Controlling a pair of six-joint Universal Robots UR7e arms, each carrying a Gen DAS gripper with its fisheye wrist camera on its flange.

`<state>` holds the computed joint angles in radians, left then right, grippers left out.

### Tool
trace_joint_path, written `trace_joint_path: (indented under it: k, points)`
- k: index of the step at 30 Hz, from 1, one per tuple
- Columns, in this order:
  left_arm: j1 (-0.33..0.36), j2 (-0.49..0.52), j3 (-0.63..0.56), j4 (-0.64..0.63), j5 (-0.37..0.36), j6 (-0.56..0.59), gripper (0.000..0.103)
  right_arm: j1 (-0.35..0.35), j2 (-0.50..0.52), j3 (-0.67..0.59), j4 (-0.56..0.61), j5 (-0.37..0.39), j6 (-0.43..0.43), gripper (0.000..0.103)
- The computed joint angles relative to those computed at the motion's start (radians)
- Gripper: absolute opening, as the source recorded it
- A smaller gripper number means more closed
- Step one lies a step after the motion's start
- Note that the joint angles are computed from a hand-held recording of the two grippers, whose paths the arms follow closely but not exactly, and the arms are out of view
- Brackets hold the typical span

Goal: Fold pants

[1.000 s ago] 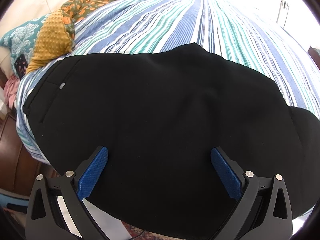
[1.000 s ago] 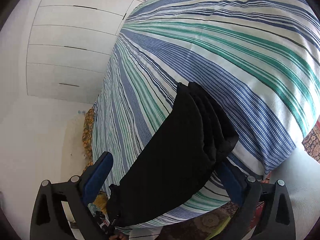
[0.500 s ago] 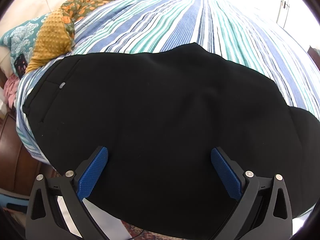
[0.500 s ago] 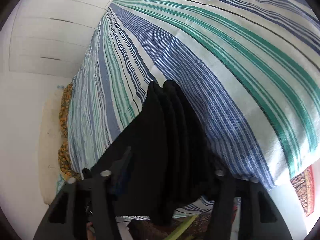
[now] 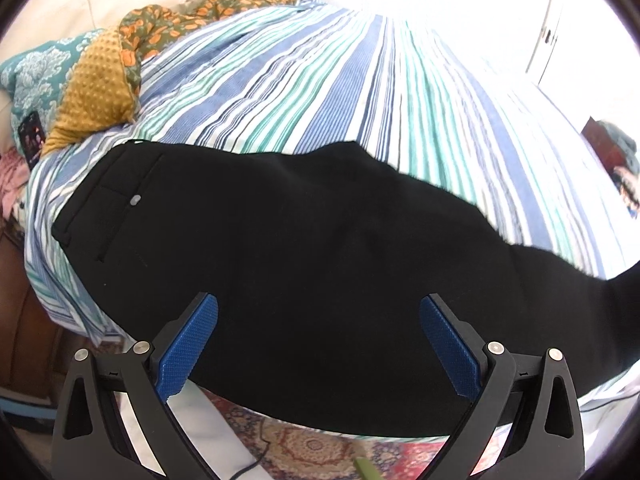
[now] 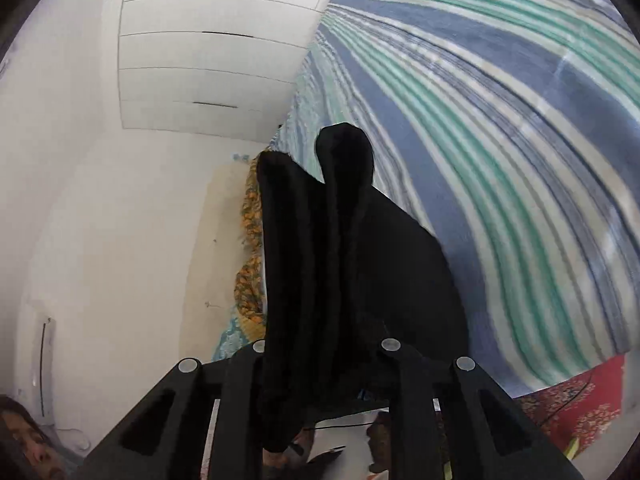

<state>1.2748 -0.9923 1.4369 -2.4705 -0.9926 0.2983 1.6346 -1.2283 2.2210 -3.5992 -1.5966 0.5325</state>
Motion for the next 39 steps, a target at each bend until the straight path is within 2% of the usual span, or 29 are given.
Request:
trace_joint_path:
  k: [4,6,8,12,14,16,17,18,19,21,22,24,26,28,29,30,32,34,37,39]
  points:
    - [0.008,0.0,-0.044,0.061,-0.051,-0.05,0.101,0.059,0.201,-0.168,-0.016,0.065,-0.006,0.02]
    - [0.012,0.001,-0.059,0.073,-0.052,-0.055,0.101,0.08,0.311,-0.27,-0.001,0.059,-0.018,0.02]
    - [0.016,0.0,-0.063,0.071,-0.043,-0.055,0.101,0.083,0.429,-0.375,0.01,0.08,0.006,0.02]
    - [0.029,-0.02,-0.063,0.07,-0.036,-0.066,0.101,0.092,0.622,-0.57,0.088,0.086,-0.01,0.02]
    - [0.035,-0.032,-0.056,0.072,-0.036,-0.076,0.101,0.103,0.695,-0.662,0.161,0.074,-0.048,0.02]
    - [0.042,-0.036,-0.057,0.087,-0.039,-0.085,0.101,0.127,0.755,-0.755,0.28,0.016,-0.138,0.023]
    - [0.044,-0.036,-0.058,0.097,-0.04,-0.087,0.101,0.141,0.78,-0.803,0.361,-0.031,-0.198,0.027]
    - [0.045,-0.038,-0.059,0.11,-0.045,-0.089,0.101,0.162,0.805,-0.854,0.459,-0.11,-0.258,0.03]
    - [0.045,-0.046,-0.052,0.122,-0.059,-0.088,0.101,0.186,0.829,-0.903,0.554,-0.209,-0.319,0.045]
    - [0.045,-0.063,-0.043,0.14,-0.111,-0.067,0.101,0.229,0.863,-0.957,0.647,-0.358,-0.449,0.059]
    - [0.043,-0.074,-0.033,0.14,-0.135,-0.053,0.101,0.243,0.861,-0.952,0.653,-0.389,-0.499,0.075]
    - [0.031,-0.097,-0.002,0.138,-0.198,-0.006,0.101,0.261,0.829,-0.889,0.589,-0.4,-0.558,0.091]
    - [0.015,-0.107,0.019,0.152,-0.254,0.048,0.101,0.276,0.777,-0.777,0.455,-0.409,-0.615,0.093]
    - [-0.002,-0.101,0.031,0.163,-0.294,0.096,0.099,0.29,0.743,-0.709,0.357,-0.472,-0.671,0.097]
    - [-0.008,-0.091,0.035,0.157,-0.302,0.116,0.091,0.3,0.728,-0.67,0.304,-0.517,-0.688,0.097]
    - [-0.014,-0.078,0.038,0.155,-0.297,0.128,0.08,0.319,0.723,-0.64,0.26,-0.564,-0.685,0.097]
    - [-0.021,-0.042,0.022,0.18,-0.266,0.113,0.069,0.332,0.695,-0.568,0.181,-0.637,-0.681,0.097]
    - [-0.02,-0.014,0.01,0.197,-0.241,0.084,0.065,0.346,0.669,-0.513,0.123,-0.712,-0.664,0.097]
    - [-0.023,-0.001,0.022,0.195,-0.182,0.077,0.06,0.334,0.638,-0.473,0.051,-0.727,-0.615,0.097]
    - [-0.023,0.0,0.027,0.205,-0.161,0.08,0.045,0.321,0.619,-0.463,0.024,-0.71,-0.596,0.097]
